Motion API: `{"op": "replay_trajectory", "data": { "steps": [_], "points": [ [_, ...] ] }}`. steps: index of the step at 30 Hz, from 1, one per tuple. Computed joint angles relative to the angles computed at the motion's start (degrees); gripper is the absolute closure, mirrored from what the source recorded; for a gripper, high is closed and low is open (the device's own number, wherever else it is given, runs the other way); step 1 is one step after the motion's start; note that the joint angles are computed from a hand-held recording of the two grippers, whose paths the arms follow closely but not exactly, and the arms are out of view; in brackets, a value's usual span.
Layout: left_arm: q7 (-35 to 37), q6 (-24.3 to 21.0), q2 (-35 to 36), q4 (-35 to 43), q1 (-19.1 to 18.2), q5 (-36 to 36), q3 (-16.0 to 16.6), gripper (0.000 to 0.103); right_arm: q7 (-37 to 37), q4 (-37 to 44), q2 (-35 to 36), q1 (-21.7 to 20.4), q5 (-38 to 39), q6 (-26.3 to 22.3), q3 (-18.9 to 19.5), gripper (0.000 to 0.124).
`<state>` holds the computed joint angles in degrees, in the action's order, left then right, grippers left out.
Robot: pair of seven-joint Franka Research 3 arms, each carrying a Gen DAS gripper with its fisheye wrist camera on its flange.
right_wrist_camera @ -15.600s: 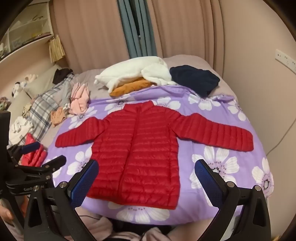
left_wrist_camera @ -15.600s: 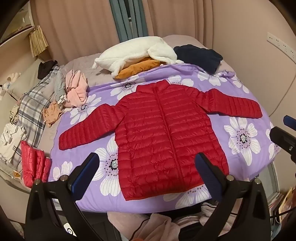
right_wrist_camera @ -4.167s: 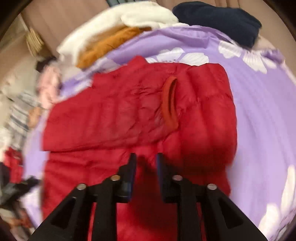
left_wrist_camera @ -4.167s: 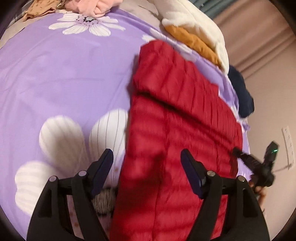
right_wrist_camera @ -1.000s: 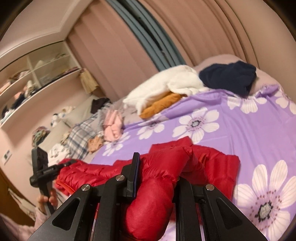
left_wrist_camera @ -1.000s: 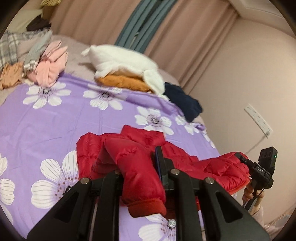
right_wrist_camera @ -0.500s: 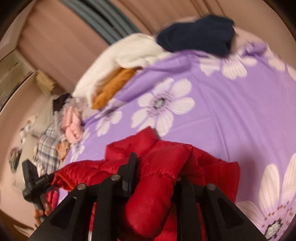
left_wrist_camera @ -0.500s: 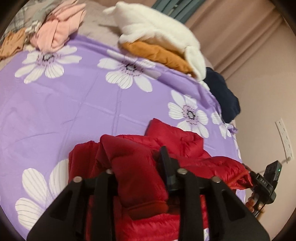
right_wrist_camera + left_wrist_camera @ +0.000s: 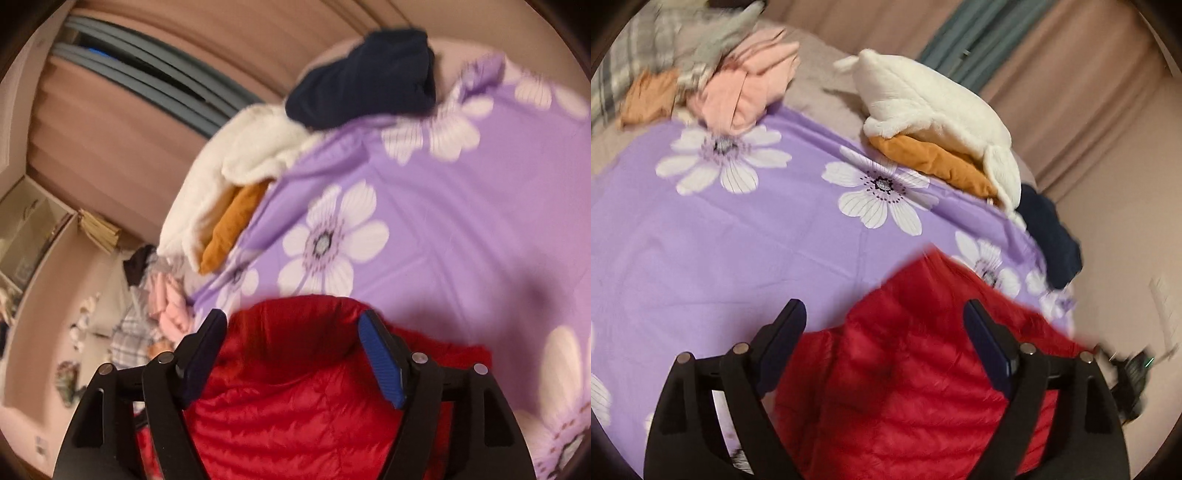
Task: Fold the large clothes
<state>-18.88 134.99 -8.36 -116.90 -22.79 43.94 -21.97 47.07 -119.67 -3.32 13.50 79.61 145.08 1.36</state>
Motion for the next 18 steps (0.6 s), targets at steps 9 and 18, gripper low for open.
{"op": "replay_trajectory", "data": {
  "steps": [9, 18],
  "points": [
    [15.1, -7.6, 11.6, 9.6, -6.3, 0.1, -0.6, 0.019, -8.3, -5.8, -1.6, 6.2, -16.8, 17.4, 4.9, 0.054],
    [23.5, -9.8, 20.0, 14.4, -10.7, -2.9, 3.1, 0.029, 8.0, -8.7, 5.1, 8.3, -45.1, 27.7, 5.8, 0.054]
  ]
}}
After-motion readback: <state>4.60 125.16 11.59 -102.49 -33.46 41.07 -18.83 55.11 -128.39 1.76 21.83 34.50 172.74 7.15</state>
